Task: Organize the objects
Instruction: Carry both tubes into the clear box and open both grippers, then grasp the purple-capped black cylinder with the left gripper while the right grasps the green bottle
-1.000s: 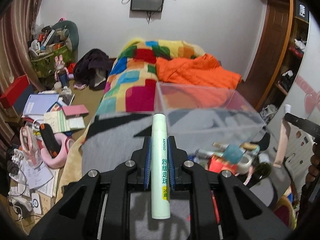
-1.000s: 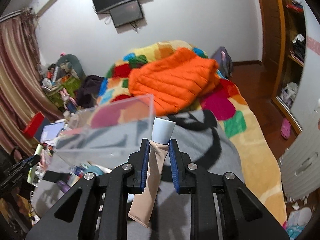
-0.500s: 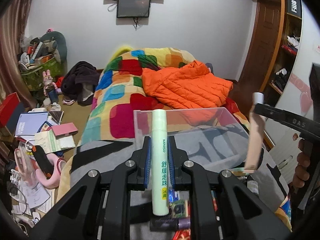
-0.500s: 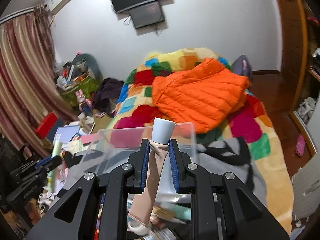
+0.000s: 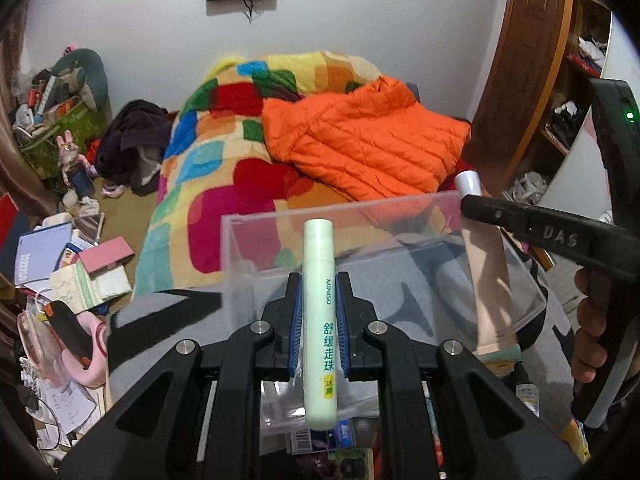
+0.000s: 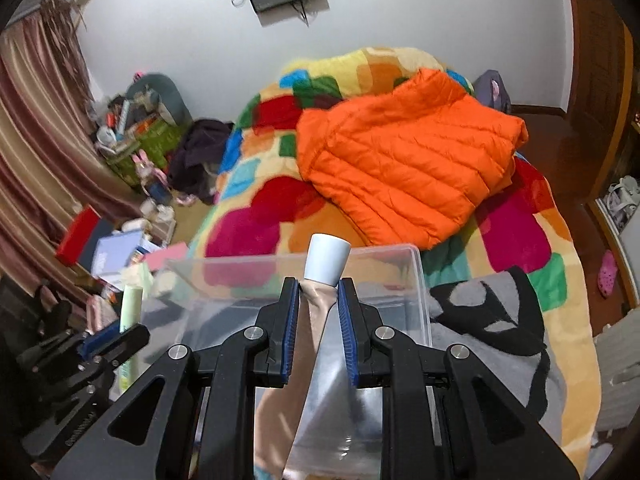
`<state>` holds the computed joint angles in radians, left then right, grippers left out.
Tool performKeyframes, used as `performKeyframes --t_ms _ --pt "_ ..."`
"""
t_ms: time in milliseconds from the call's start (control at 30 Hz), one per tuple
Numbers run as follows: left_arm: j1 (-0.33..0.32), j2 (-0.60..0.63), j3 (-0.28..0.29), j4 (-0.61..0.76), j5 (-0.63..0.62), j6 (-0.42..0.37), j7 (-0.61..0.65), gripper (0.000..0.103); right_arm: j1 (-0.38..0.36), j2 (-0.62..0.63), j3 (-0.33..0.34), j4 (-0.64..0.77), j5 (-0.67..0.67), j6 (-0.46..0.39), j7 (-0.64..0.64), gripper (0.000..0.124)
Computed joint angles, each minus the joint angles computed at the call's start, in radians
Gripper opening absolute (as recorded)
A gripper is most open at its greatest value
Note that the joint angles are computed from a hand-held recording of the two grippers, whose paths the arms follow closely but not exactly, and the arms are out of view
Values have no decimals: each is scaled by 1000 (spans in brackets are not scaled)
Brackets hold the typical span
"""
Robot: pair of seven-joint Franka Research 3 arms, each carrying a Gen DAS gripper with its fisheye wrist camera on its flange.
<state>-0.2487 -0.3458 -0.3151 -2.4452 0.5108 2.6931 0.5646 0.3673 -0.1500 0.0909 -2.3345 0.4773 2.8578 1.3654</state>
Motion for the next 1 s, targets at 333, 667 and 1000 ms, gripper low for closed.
performKeyframes --t_ms 333,667,1000 --pt "-29 24 27 -23 -77 40 67 15 -12 37 16 15 -138 -99 8 18" --pt "-14 -175 -26 -125 -53 14 11 51 11 -108 -6 -95 -44 -36 -80 45" --pt "-96 -336 -68 -226 -64 -94 -46 84 62 -323 -69 -273 54 0 -184 67"
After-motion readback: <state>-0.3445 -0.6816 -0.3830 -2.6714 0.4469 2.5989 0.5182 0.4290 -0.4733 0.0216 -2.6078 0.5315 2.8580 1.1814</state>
